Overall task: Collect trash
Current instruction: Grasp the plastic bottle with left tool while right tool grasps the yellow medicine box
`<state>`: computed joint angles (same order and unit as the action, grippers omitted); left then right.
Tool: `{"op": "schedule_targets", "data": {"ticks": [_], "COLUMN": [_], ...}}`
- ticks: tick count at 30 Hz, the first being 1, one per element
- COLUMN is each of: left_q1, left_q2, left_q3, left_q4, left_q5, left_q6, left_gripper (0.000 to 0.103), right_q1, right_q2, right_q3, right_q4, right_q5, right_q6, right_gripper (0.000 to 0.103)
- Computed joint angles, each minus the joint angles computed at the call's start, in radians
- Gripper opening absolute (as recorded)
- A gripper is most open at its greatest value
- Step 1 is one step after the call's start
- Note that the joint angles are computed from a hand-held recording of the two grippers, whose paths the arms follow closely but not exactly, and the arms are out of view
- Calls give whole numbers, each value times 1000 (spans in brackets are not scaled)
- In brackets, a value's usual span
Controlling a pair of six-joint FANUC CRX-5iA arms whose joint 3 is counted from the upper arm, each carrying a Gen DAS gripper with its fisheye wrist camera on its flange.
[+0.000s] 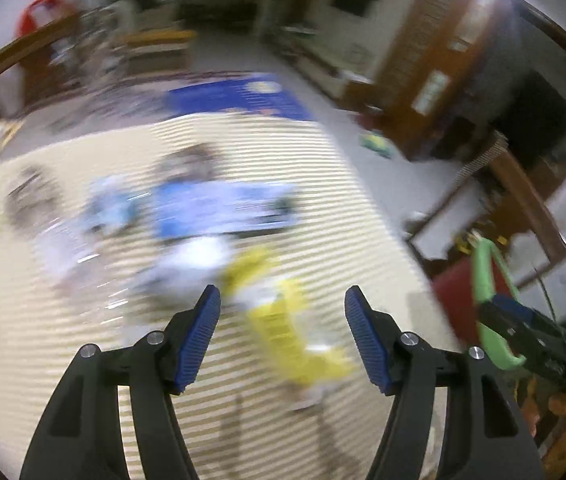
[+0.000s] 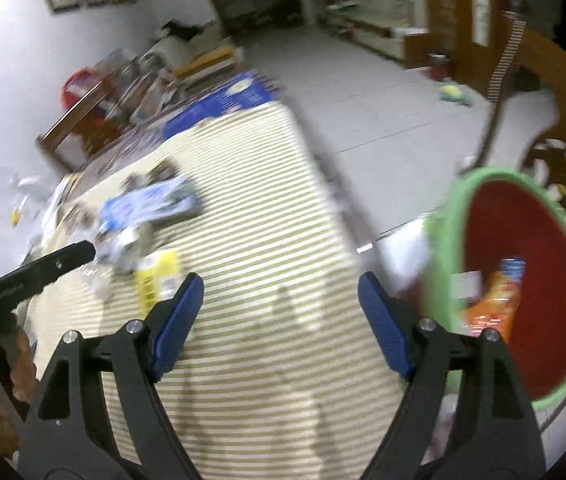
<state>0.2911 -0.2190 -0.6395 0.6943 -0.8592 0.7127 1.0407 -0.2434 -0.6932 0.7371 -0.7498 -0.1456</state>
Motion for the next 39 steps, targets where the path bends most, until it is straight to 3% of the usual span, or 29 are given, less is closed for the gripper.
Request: {"op": "schedule_targets", "data": {"ticks": [3,6,12,20,24,30,36,39], "left_q1": [118,175,169,118,117,144,185,211], "left_q2": [44,103,246,413,424,422,358,350], "left_q3": [19,44,128,264,248,245,230,229], "left_q4": [-50,-75,-75,-180,-133,-59,-104,-116], "left_q5": [-5,21,85,76,105,40,-8,-48], "left_q6": [55,112,215,388,325,225,105,82], "left_gripper": [64,69,73,73,69,55,51,51], "right_q1": [8,20,38,9,-20,-57,-81,-73], "right_q2": [95,151,215,273,336,426,504,531], "right_q3": [68,118,205,277,343,439,518,538], "right_q4": [-23,-40,-88,-208,-315,-433,-524,-506], "right_q5": [57,66,-5,-44,-24,-9,-34,-68], "right_q6": [34,55,108,220,355,536,663,677], "right_gripper": [80,80,82,84,84,84,84,80]}}
